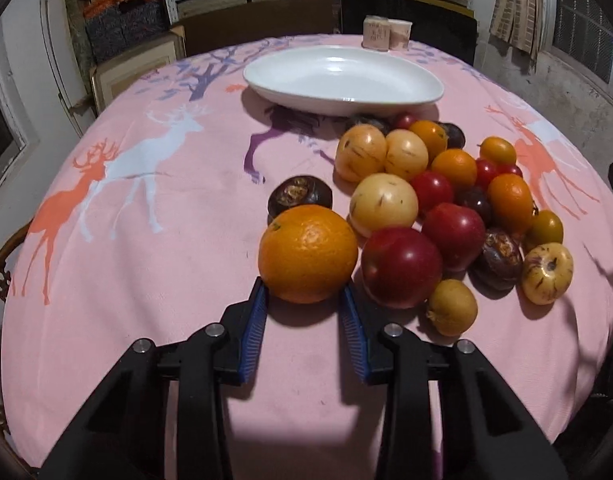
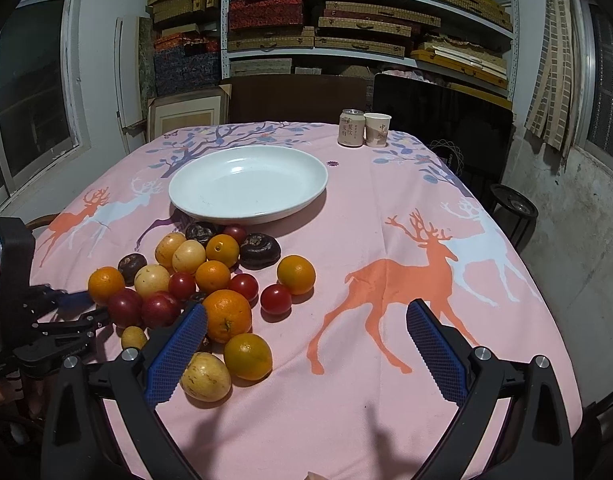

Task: Organize fruits
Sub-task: 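Grasp the orange with the left tool while the right tool grasps a yellow pear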

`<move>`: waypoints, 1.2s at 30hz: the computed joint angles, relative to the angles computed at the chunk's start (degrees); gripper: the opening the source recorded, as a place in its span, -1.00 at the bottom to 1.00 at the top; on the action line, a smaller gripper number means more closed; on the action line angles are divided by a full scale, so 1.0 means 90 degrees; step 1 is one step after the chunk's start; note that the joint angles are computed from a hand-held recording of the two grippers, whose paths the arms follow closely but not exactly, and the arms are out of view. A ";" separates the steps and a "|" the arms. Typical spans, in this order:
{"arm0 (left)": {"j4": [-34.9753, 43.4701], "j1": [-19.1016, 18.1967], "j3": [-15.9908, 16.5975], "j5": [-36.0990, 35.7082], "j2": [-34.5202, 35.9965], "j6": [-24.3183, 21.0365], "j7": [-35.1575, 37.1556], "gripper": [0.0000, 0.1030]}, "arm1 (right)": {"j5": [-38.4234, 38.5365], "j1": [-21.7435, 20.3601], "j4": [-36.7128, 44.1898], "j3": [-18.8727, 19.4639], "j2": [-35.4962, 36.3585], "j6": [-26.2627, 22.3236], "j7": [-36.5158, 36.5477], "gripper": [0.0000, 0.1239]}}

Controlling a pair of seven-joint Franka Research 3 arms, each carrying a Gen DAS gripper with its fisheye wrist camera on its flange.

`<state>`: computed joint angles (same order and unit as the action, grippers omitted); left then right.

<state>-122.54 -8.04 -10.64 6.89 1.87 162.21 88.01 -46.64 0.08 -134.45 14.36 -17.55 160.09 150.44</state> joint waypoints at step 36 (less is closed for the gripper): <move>-0.0454 -0.0102 0.0091 -0.1216 -0.0370 0.0557 0.0751 -0.17 | 0.4202 0.1272 -0.0164 -0.0456 0.0712 0.0602 -0.4901 -0.23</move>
